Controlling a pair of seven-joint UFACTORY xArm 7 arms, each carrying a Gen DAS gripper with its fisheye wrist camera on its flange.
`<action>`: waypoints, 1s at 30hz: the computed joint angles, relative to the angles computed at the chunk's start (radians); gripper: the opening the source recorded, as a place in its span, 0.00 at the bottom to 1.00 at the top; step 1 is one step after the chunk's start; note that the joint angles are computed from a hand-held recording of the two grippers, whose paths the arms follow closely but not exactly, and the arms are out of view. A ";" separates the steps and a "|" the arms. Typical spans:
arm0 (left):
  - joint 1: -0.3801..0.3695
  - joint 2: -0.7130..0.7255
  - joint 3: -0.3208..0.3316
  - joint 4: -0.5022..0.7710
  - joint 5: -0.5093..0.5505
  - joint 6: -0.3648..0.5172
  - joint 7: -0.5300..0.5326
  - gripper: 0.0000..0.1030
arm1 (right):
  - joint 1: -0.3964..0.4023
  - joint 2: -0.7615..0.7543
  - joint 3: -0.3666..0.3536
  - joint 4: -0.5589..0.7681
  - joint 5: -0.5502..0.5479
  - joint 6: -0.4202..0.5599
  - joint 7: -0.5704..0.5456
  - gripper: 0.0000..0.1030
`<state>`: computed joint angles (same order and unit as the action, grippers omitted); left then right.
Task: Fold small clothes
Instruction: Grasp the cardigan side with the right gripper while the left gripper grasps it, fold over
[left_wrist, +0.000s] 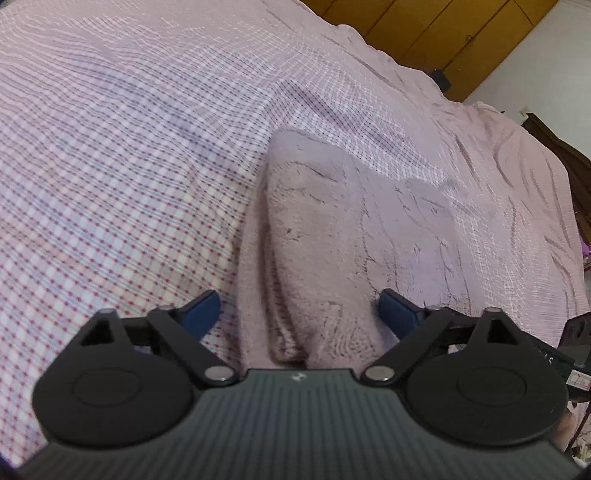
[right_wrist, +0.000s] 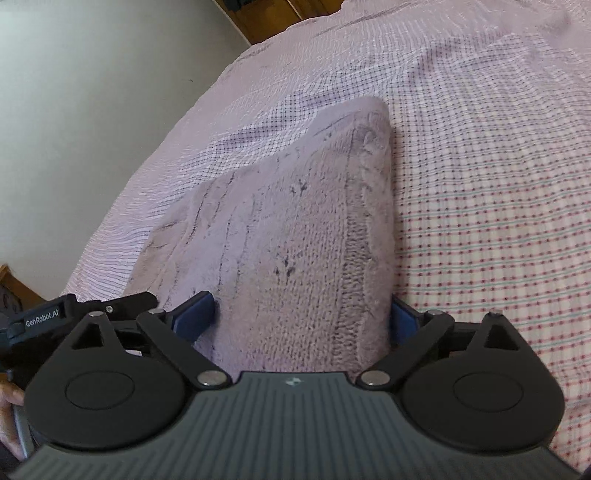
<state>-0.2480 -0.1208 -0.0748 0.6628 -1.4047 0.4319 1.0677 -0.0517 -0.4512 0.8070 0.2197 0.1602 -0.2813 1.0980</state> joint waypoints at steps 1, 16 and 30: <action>-0.004 0.006 -0.003 0.003 -0.014 -0.005 0.012 0.93 | 0.000 0.011 -0.005 0.001 -0.003 -0.012 -0.002 0.97; 0.057 0.029 0.006 0.031 -0.104 0.274 0.001 0.41 | 0.306 0.026 -0.368 -0.055 0.023 -0.122 -0.024 0.50; -0.069 -0.347 0.008 -0.170 0.005 0.290 -0.107 0.39 | 0.522 -0.819 -0.327 -0.145 -0.023 0.613 0.164 0.49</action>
<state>-0.3169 -0.4680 -0.0669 0.4931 -1.3999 0.7222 0.9608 0.4704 -1.2698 0.4798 0.0745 0.1369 0.3319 1.2615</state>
